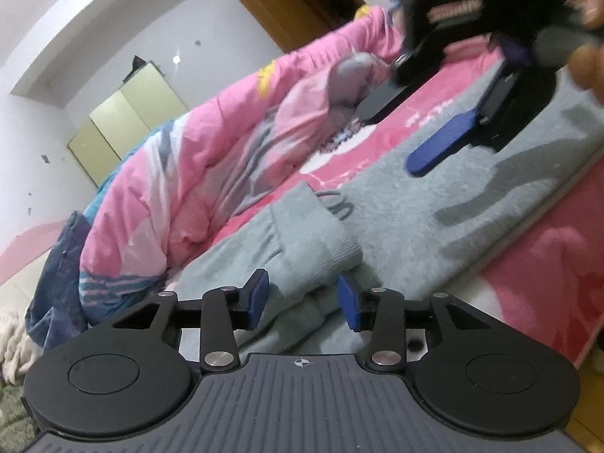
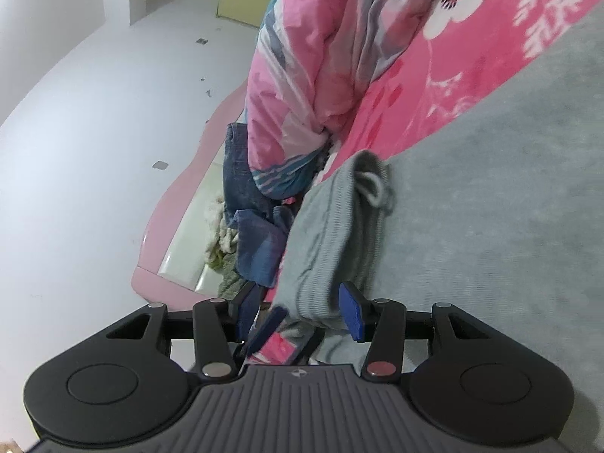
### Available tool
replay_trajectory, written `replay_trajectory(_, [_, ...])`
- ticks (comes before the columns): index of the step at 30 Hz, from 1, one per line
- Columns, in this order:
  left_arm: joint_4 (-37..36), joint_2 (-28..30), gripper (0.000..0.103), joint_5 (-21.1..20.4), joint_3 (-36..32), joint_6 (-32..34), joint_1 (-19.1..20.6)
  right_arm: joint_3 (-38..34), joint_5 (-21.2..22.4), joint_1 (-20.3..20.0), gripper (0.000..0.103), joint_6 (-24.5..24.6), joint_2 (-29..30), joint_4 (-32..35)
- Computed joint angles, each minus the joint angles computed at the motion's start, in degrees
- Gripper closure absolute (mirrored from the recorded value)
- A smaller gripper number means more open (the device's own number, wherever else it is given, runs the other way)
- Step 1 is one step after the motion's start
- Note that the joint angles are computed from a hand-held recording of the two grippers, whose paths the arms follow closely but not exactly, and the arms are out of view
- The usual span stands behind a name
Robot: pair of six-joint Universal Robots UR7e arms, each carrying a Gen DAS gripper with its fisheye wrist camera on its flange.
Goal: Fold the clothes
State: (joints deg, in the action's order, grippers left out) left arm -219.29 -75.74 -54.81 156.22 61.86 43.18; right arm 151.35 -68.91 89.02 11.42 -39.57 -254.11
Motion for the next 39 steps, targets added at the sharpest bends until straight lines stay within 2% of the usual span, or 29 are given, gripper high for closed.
replay_trajectory(4, [-1.23,3.09,0.063,0.64,-1.45,-0.84,-0.22,2.71,2.67,-3.58,0.053,-2.59,1.91,-5.60])
replay_trajectory(8, [1.55,1.73,0.068,1.71,-1.43,-2.62,-0.66,4.26,6.60,-7.71,0.053,-2.80,4.33,-9.95])
replay_trajectory(11, [1.73,1.19,0.072,2.13,-0.92,-2.33,-0.96,3.95,8.58,-8.62,0.053,-1.33,4.38,-9.14])
replay_trajectory(12, [1.69,1.03,0.074,2.18,-0.75,-2.23,-1.04,3.55,8.85,-8.37,0.051,-0.66,3.88,-7.98])
replay_trajectory(13, [1.30,0.91,0.075,1.88,-0.53,-2.09,-0.99,3.04,8.71,-7.79,0.043,0.02,3.31,-6.74])
replay_trajectory(14, [0.89,0.80,0.079,1.56,-0.33,-1.92,-0.93,2.35,7.81,-6.66,0.038,0.74,2.61,-5.30])
replay_trajectory(15, [0.41,0.67,0.082,1.03,-0.18,-1.50,-0.72,1.61,6.79,-5.47,0.028,1.66,1.92,-3.69])
replay_trajectory(16, [0.00,0.51,0.083,0.47,-0.04,-1.10,-0.49,0.71,5.79,-4.25,0.023,2.83,1.14,-1.68])
replay_trajectory(17, [0.53,-0.17,0.091,-0.20,-0.03,-1.15,-0.15,-0.27,5.01,-3.19,0.022,4.00,0.47,0.29])
replay_trajectory(20, [1.60,-1.99,0.093,-2.30,0.05,-0.85,1.09,-3.13,2.60,-0.25,0.017,7.26,-1.63,6.76])
replay_trajectory(22, [1.67,-2.83,0.093,-4.07,0.10,-0.47,2.45,-5.31,-0.41,2.17,0.007,8.59,-3.14,11.74])
replay_trajectory(26, [1.86,-4.16,0.094,-8.33,0.00,-0.58,5.88,-9.67,-7.20,6.38,0.003,10.68,-4.94,19.99])
replay_trajectory(28, [2.08,-4.35,0.102,-10.81,-0.16,-1.90,8.07,-11.71,-9.85,7.64,0.002,10.55,-5.02,23.51])
replay_trajectory(32, [0.63,-2.79,0.103,-13.41,-0.70,-4.72,12.42,-14.95,-15.78,10.54,0.002,10.11,-4.92,28.61])
replay_trajectory(35, [-1.60,-1.94,0.103,-15.29,-0.87,-4.21,13.33,-17.27,-19.98,12.60,0.001,10.38,-4.59,31.72])
replay_trajectory(39, [-3.31,-2.00,0.103,-17.11,-0.63,-4.14,13.64,-19.58,-22.97,13.98,0.000,11.52,-3.60,33.20])
